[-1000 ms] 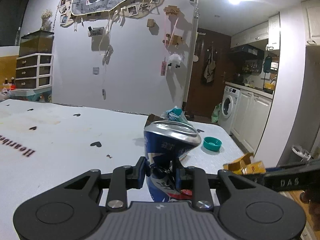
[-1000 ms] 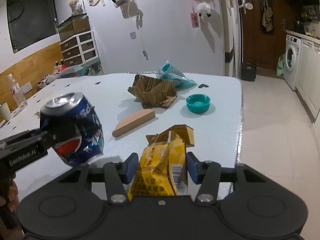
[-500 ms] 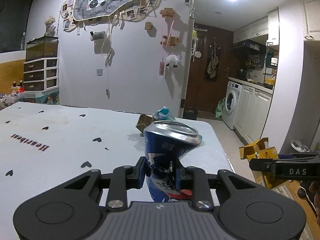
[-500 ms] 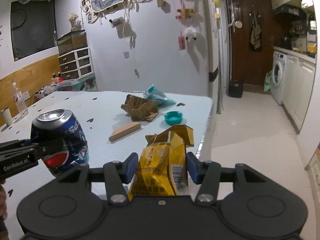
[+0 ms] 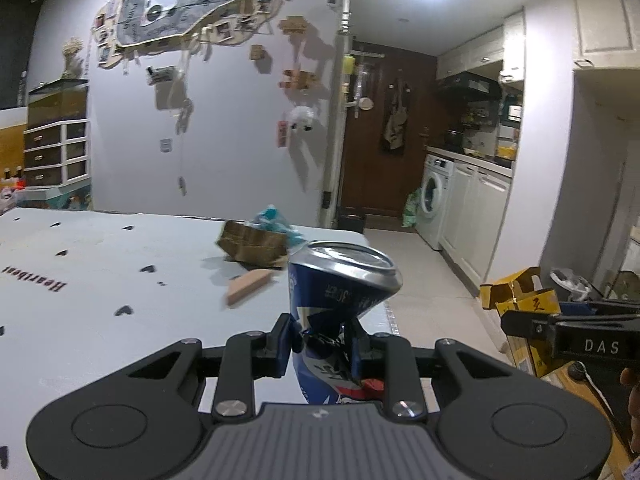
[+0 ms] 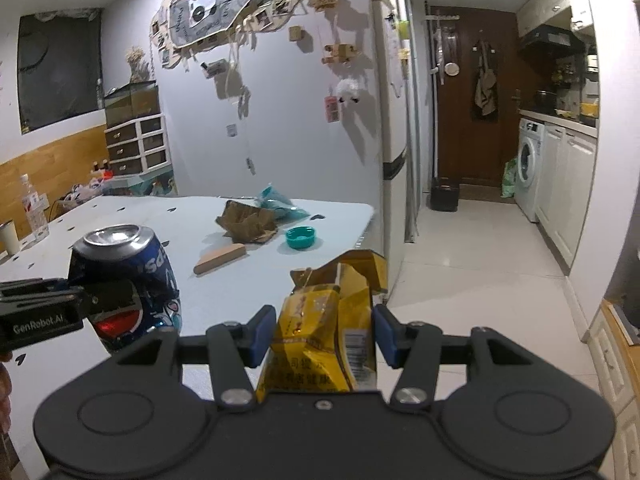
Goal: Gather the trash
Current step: 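Carry the Pepsi can and yellow snack bag over the trash bin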
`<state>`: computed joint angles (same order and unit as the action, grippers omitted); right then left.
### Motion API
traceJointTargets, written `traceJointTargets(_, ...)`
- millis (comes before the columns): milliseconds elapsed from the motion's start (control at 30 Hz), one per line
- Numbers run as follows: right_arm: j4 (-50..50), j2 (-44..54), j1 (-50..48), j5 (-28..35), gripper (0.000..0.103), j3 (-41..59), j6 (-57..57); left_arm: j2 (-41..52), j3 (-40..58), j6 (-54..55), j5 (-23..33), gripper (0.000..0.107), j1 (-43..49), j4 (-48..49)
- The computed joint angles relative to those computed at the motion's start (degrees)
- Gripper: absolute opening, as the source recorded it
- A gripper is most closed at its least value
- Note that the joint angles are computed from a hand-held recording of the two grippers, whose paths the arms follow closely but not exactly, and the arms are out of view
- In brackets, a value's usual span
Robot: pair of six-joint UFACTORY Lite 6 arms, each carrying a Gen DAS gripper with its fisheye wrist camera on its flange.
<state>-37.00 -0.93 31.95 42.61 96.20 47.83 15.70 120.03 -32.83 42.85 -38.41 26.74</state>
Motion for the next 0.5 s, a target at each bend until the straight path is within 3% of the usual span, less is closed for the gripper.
traceJointTargets(233, -0.5, -11.5, -3.1, -0.2, 0.054, -11.2, 0.5, 5.5, 6.3, -2.9, 1.9, 0.029, -7.2, 2.8)
traceJointTargets(500, 7.6, -23.3, -13.3, -2.7, 0.055, -23.5, -7.5, 17.6, 20.6, -1.5, 5.9, 0.029, -13.3, 0.9)
